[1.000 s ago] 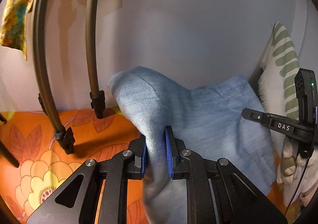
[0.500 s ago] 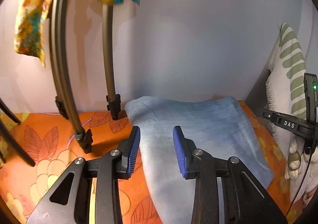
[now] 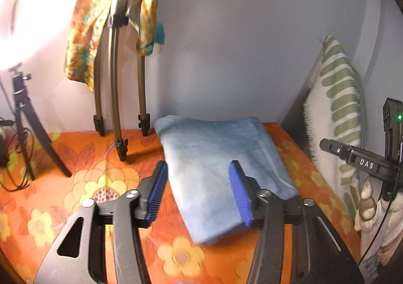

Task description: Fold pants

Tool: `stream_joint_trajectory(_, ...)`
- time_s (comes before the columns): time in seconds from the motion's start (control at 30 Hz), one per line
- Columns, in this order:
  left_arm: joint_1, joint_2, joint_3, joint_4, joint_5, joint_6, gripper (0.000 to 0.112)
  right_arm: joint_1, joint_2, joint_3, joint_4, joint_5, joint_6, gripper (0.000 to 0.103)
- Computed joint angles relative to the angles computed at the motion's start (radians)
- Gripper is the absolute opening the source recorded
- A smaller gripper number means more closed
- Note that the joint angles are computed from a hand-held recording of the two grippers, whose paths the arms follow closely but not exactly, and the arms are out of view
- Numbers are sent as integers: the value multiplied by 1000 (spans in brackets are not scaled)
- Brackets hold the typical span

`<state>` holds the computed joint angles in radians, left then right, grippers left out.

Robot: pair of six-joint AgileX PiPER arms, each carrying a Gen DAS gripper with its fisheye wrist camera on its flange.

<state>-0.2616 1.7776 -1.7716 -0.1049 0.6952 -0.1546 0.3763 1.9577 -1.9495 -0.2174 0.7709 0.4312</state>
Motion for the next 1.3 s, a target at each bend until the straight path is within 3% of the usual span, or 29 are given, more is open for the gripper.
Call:
stream_joint_trajectory(0.1,-18,-71,66,7,-3,-1,56,37,-105,136,-53,-30,48,51)
stream_joint_trajectory(0.27,-101,-243,206,122,8,-83,65,126,-273,337,-166,-47,174,52)
stream_joint_trajectory(0.4,-163,-382,312,201,25,-159,71,245,-417,492,-312,-48,350,65)
stream_joint_trajectory(0.53,-255,-520,414,310,56,-264,77,423,-512,603,-543,35,596,78)
stream_joint_trajectory(0.73,-451,-687,531,515,132,-451,81,690,-609,732,-766,195,916,88)
stream_joint_trajectory(0.97,-633,-778,628,698,220,-659,81,865,-632,827,-865,329,1136,89)
stream_joint_trajectory(1.2,-725,-820,739,820,266,-828,81,903,-588,848,-900,371,1176,90)
stream_joint_trajectory(1.3,-726,-818,756,808,275,-804,81,921,-558,837,-923,404,1173,96)
